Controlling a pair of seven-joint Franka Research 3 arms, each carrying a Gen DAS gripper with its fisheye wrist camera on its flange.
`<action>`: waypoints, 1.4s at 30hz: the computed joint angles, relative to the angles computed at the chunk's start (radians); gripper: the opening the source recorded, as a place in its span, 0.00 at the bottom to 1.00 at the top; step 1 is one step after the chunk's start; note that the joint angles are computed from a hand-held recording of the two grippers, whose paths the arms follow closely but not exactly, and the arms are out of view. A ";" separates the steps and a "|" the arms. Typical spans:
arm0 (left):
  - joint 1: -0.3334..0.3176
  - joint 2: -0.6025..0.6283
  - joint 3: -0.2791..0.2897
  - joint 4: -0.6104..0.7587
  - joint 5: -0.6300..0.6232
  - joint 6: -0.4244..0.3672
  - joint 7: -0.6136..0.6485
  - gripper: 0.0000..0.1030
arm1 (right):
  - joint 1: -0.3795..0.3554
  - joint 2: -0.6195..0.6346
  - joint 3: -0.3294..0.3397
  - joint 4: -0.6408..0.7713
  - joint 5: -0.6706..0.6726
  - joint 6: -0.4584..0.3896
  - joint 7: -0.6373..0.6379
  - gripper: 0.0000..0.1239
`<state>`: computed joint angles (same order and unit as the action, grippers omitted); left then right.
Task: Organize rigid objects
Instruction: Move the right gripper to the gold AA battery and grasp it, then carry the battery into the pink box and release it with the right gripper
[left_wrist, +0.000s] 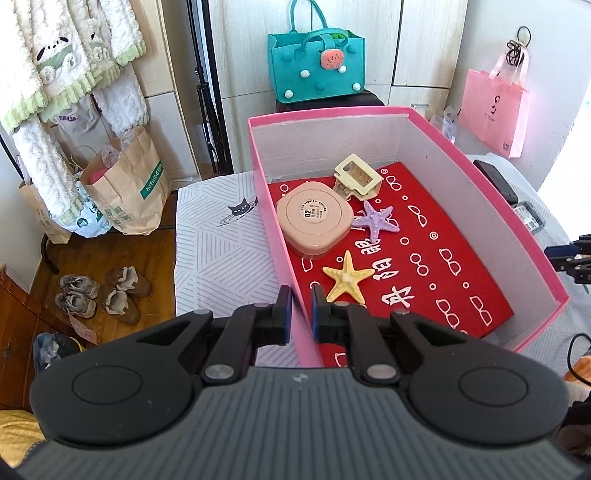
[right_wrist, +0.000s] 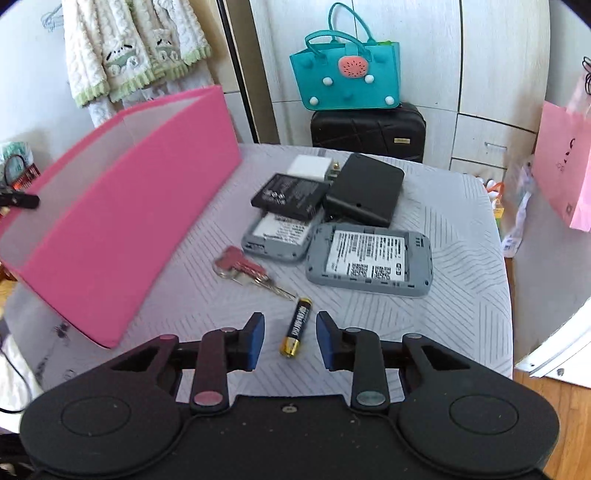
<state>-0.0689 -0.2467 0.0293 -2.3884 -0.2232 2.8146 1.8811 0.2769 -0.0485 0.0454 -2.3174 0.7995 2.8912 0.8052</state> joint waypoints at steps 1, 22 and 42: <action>0.007 0.000 -0.007 0.002 0.015 -0.004 -0.008 0.09 | 0.003 0.000 0.002 -0.007 0.004 0.008 -0.008 0.29; 0.034 -0.037 -0.042 0.021 0.199 -0.133 -0.083 0.08 | 0.045 -0.055 -0.023 0.058 0.150 -0.033 -0.192 0.09; 0.044 -0.037 -0.061 0.023 0.252 -0.132 -0.147 0.08 | 0.168 0.347 0.013 0.613 -0.534 -0.224 0.053 0.09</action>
<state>-0.0246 -0.2840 -0.0315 -2.3651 0.0286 2.6821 1.7345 0.4447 0.2985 0.0586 -1.7046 0.2655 2.6675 0.8580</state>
